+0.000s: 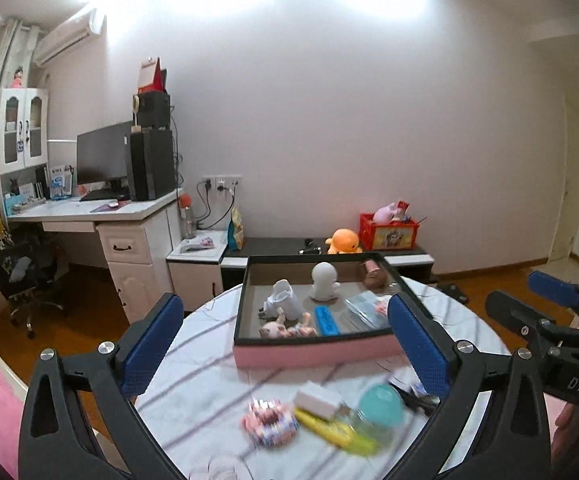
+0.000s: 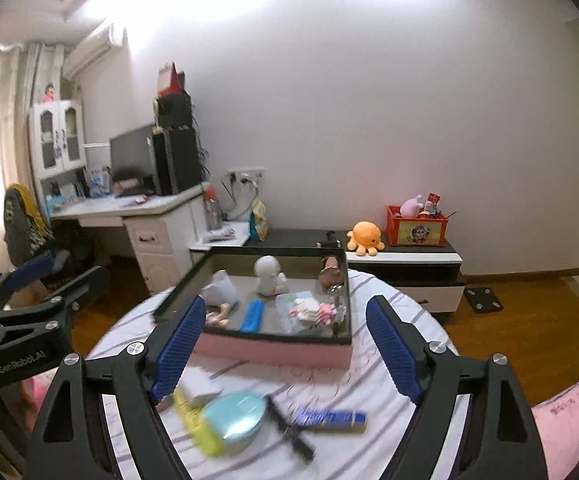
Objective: Organize rigid objects
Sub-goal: 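Withdraw both tools back toward the remaining clutter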
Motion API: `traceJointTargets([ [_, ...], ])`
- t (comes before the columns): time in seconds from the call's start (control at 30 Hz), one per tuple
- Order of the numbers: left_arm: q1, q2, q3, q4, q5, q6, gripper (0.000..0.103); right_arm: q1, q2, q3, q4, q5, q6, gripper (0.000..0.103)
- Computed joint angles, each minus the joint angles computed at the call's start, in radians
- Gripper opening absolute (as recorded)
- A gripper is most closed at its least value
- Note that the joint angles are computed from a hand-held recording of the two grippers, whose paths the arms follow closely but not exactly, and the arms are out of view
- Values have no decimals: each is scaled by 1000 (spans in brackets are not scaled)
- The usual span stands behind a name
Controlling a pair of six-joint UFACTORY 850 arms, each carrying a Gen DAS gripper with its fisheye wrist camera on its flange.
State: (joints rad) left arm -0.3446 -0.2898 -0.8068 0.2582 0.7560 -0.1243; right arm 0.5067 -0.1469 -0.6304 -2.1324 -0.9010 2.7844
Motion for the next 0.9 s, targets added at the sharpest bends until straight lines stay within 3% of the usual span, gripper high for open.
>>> traceJointTargets([
  [0.17, -1, 100, 155, -52, 132, 84, 103, 141, 14, 52, 138, -185, -12, 84],
  [0.3, 5, 155, 234, -18, 170, 71, 103, 230, 4, 68, 219, -290, -26, 84],
  [0.63, 1, 189, 286, -34, 186, 89, 103, 284, 8, 79, 291, -317, -30, 84],
  [0.9, 1, 186, 282, -37, 171, 90, 103, 279, -9, 71, 301, -307, -35, 84],
])
